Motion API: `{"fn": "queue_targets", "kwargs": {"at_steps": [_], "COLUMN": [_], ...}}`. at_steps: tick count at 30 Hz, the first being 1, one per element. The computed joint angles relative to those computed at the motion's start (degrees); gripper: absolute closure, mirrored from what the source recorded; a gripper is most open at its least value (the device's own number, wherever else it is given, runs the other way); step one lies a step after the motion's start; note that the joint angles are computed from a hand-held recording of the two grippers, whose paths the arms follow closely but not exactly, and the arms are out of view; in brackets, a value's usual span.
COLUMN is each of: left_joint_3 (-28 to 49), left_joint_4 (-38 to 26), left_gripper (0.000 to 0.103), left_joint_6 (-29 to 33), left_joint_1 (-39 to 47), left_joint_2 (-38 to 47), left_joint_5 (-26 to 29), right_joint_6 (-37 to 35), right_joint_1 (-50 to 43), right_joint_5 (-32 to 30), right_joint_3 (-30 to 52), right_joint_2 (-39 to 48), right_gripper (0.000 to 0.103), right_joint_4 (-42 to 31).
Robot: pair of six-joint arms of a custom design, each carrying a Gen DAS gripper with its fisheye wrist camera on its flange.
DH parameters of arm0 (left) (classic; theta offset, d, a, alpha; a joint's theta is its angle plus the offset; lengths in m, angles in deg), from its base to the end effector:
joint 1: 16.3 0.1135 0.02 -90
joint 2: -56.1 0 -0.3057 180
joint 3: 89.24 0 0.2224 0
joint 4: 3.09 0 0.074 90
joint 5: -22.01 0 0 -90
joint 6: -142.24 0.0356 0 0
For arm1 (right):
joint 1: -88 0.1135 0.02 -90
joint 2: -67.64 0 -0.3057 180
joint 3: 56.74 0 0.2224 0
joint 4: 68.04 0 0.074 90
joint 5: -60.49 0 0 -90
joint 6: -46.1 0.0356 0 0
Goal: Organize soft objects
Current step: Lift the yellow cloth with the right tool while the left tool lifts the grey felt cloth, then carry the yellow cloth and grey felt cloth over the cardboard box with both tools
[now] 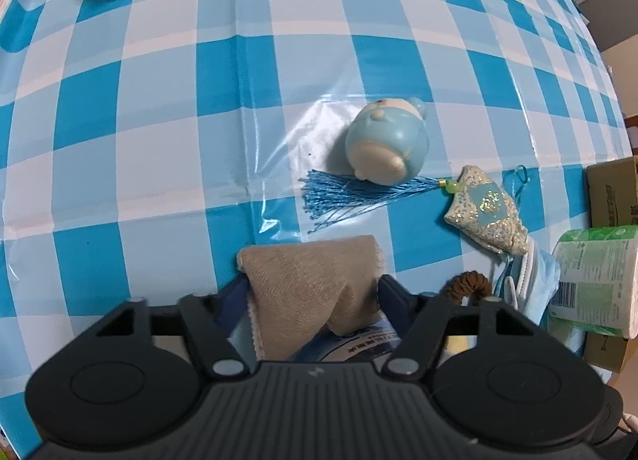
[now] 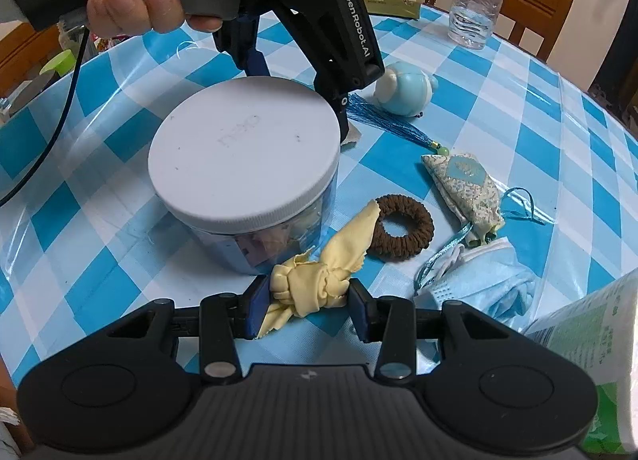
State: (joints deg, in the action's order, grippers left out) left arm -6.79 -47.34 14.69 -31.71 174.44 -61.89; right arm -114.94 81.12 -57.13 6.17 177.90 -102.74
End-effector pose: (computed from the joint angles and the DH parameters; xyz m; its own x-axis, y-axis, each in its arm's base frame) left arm 0.3499 -0.1004 0.1444 -0.9248 -0.3737 -0.0720 -0.3555 0.9157 -0.1874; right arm 0.2910 -0.0185 0.1322 -0.3596 -0.8007 -0.4792 -0.9161 0.4005 0.0184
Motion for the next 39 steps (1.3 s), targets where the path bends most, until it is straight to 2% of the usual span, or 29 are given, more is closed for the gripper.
{"fn": "queue_targets", "kwargs": {"at_steps": [4, 7, 14, 20, 27, 34, 39], "left_joint_3": [-2.16, -3.28, -6.16, -7.91, -13.32, -18.73, -21.09], "left_joint_4": [1.85, 2.41, 3.93, 3.68, 3.48, 0.41, -3.02], "left_gripper": [0.061, 0.067, 0.068, 0.068, 0.068, 0.068, 0.068], "left_joint_6": [0.63, 1.31, 1.8, 0.47, -2.1, -6.02, -10.0], "left_joint_1": [0.23, 0.62, 0.85, 1.68, 1.09, -3.17, -9.2], "left_joint_2": [-1.83, -3.43, -8.29, -11.59, -17.48, -26.66, -31.92], "left_joint_5": [0.02, 0.25, -0.51, -2.63, -4.77, -8.83, -11.01], "right_joint_6": [0.56, 0.77, 0.04, -0.82, -2.46, -4.9, -6.1], "right_joint_1": [0.01, -0.16, -1.42, -2.47, -4.44, -7.35, -9.31], "right_joint_5": [0.17, 0.15, -1.46, -2.22, -3.02, -4.06, -4.19], "right_joint_3": [-0.53, -0.57, 0.62, 0.91, 0.36, 0.49, 0.4], "right_joint_2": [-0.61, -0.94, -2.53, -4.22, -6.82, -9.72, -11.62], "right_gripper": [0.061, 0.062, 0.063, 0.062, 0.062, 0.062, 0.062], "right_joint_4": [0.88, 1.11, -1.79, -3.75, -5.75, -9.41, -12.14]}}
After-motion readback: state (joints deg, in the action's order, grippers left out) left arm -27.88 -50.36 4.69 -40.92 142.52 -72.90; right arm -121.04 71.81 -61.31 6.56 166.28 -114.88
